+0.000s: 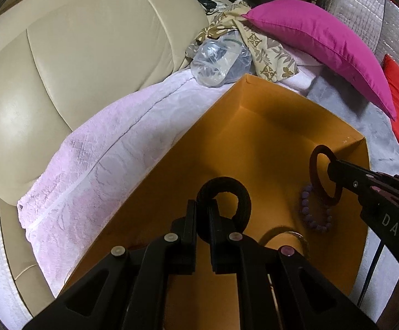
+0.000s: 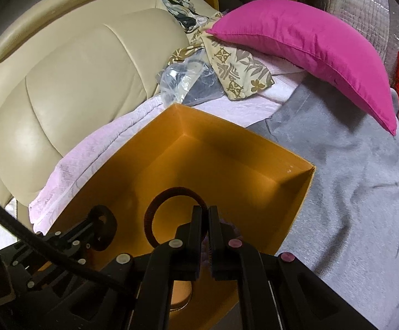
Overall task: Organize jewelry
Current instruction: 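Lower both rings into the box and open both tools, then move both open tools back to the pink bead bracelet and black hair tie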
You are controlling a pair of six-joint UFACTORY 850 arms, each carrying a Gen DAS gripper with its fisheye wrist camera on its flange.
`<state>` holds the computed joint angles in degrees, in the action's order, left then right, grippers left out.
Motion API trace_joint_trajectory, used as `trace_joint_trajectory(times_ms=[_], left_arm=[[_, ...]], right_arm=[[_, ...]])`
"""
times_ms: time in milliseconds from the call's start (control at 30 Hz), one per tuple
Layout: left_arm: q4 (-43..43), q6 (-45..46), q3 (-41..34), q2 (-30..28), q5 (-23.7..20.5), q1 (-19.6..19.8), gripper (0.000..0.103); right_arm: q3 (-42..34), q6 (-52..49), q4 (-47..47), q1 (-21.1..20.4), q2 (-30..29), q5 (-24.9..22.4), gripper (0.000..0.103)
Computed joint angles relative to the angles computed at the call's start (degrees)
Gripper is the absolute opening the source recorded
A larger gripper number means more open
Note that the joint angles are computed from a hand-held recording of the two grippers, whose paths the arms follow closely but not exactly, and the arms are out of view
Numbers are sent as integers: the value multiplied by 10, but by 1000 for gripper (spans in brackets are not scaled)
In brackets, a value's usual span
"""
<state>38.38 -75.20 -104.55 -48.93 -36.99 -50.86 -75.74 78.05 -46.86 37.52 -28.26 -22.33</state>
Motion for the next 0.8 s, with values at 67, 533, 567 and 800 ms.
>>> trace_joint_trajectory(times_ms=[67, 533, 567, 800], left_arm=[[-4, 5, -2, -2, 0, 1, 8], [10, -36, 14, 10, -3, 4, 52], [15, -41, 17, 13, -5, 3, 52], [100, -124, 70, 60, -21, -16, 57]], right_arm=[[-4, -8, 7, -1, -5, -1, 5], [-2, 29, -15, -4, -8, 4, 56], [5, 46, -27, -6, -3, 11, 56], [96, 312, -245, -6, 77, 43, 59]])
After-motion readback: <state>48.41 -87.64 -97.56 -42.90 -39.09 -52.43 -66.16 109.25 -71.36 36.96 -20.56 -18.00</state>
